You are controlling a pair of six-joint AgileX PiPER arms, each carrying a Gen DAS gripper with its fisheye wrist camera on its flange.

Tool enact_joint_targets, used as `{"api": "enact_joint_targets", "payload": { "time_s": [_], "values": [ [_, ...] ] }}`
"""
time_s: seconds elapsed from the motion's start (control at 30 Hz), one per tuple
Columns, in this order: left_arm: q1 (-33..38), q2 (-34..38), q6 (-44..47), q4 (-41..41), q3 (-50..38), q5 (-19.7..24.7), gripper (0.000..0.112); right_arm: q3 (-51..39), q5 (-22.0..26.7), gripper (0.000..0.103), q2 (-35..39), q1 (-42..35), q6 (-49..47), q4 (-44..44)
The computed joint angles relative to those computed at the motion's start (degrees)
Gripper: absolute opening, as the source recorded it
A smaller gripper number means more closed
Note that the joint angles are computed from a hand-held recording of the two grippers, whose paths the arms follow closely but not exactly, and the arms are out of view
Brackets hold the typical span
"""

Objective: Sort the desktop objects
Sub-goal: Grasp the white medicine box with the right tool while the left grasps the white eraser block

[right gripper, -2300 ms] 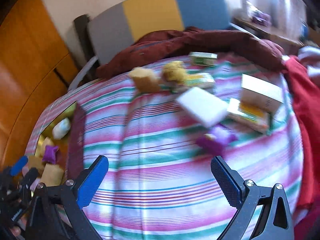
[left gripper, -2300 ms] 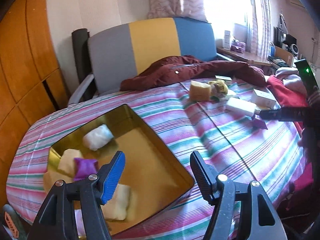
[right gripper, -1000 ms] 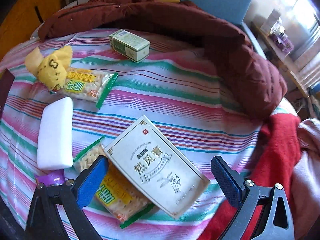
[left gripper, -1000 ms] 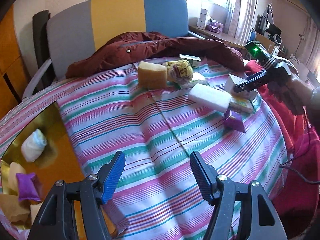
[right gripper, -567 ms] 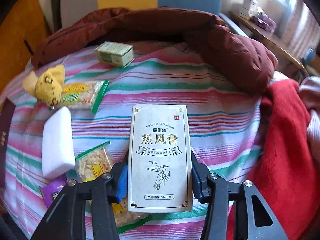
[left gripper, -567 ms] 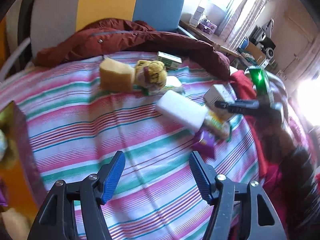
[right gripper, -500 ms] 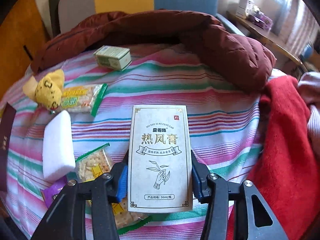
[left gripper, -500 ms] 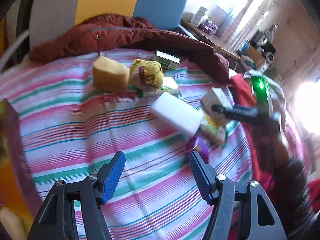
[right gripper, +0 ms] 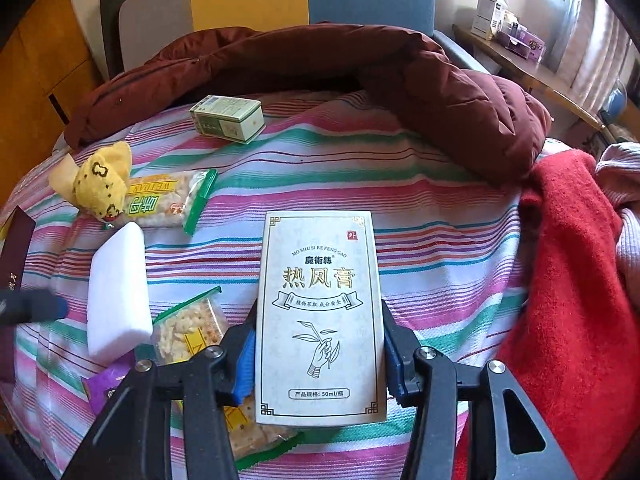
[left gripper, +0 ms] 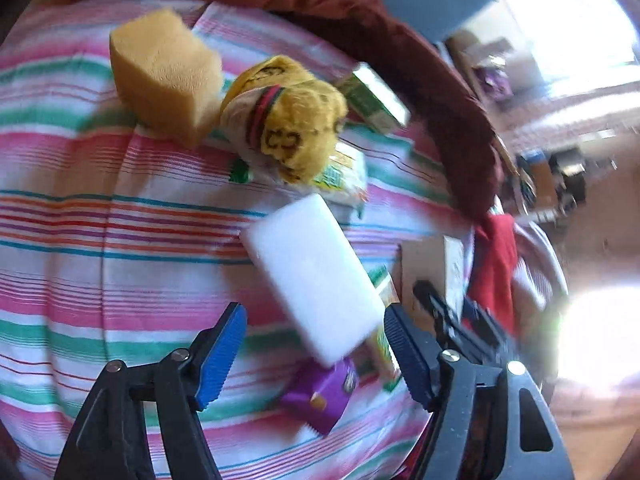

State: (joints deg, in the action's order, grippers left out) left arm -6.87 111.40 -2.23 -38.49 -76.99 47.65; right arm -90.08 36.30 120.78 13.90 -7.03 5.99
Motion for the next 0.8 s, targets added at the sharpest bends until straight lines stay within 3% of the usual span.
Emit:
{"api": "enact_joint_targets", "payload": {
  "time_s": [0.43,0.53,0.67,0.8],
  "values": [
    [-6.30,8.92,-21.31,14.00,-13.70,4.39,0.077,-1.21,0.67,0.052,1.03,0.49,-0.26,-0.81],
    [-7.57,10.02,-22.62,16.33,-15.76,5.62,0.080,-2.05,1.07,0.052,1.67,0.58,-0.21,-1.11],
    [-6.99,8.52,-19.87,13.75,-12.06,2.35,0.079,-2.85,1.65,0.052,2.35,0.55,-0.19,-1.57],
    [-7.66,7.65,-17.55,15.48,-10.93,1.66,0.069,-2.85,0.87,0.051,2.43,0.95,-0.23,-2.09]
  ]
}}
